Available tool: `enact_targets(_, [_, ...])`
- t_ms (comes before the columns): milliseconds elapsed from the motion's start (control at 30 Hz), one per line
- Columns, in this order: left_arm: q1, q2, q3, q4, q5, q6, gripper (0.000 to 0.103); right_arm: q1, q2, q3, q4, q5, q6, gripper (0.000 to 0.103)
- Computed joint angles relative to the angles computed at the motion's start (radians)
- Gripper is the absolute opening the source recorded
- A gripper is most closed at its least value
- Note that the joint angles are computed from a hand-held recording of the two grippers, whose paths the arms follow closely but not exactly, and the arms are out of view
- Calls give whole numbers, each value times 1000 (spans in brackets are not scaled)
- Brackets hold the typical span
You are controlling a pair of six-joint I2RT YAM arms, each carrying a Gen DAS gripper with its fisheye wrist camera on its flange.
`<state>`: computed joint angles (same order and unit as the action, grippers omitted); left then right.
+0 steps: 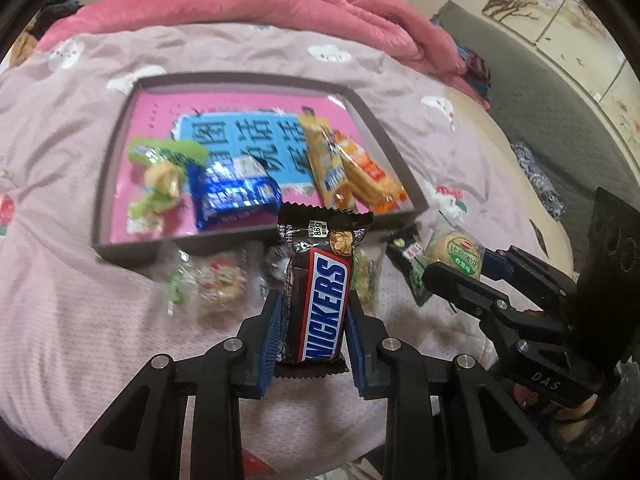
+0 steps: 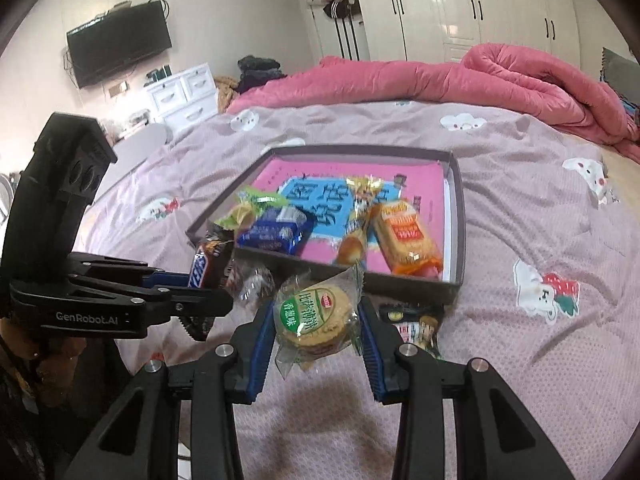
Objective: Organize snacks
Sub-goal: 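Carry the Snickers bar with the left gripper while the right carries the cookie pack over the box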
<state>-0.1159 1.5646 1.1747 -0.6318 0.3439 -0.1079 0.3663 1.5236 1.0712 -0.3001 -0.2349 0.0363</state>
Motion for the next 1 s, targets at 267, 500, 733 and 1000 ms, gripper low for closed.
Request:
enact_targets(267, [34,-30,16,-5,-21,2,31,17,9,30,21,12,19,40])
enact_targets(500, [52,-27,51,-11,-35,-5,31,15,21,54,39,16,38,40])
enact_targets(733, [63,-5,85,-5,-39,-20,31,16,35,83,50,37,61,40])
enact_targets(1000, [66,30,118,9,-40,-32,31,-3,67,125,65,40,101,40])
